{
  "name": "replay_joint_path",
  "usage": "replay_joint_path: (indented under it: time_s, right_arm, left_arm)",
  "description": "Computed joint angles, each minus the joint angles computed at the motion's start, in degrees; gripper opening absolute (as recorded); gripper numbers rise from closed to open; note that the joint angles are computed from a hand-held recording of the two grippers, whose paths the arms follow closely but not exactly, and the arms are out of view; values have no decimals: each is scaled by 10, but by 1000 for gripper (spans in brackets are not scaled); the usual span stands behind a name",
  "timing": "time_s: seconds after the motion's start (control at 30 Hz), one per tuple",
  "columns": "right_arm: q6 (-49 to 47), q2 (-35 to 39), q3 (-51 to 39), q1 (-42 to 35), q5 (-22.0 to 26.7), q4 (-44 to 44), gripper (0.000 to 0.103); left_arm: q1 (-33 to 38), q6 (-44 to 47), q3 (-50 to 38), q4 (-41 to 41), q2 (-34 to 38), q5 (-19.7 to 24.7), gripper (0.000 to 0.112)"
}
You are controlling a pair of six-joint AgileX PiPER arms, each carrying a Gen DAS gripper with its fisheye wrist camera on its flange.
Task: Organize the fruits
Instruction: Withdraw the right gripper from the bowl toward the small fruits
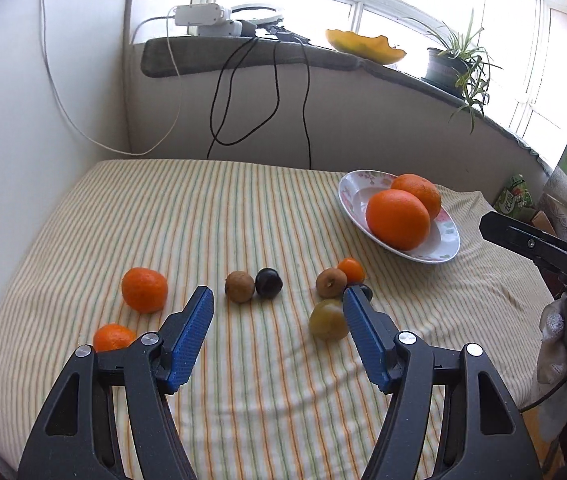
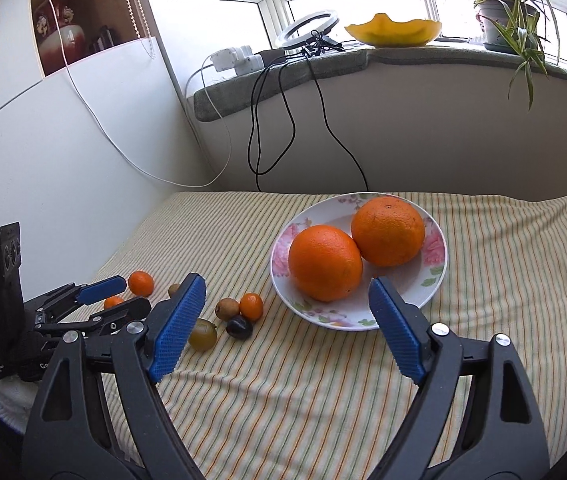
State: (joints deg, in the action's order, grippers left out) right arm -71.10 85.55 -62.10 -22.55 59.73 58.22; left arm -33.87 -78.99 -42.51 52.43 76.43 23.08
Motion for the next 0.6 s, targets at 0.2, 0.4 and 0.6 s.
replay_joint_path:
  time_s: [0.2,0.4,0.6]
  right_arm:
    - [-9,-7,40,44,7,-16,71]
    - [-3,-8,69,114,-31,-41,62]
    - [14,-4,82,168,-77,-62,59]
  left_arm:
    - [32,-26,86,-6,-49,-15,56]
    - [71,-61,146,4,-91,-28,54]
    - [123,-25,159,-12,-100,-51,53]
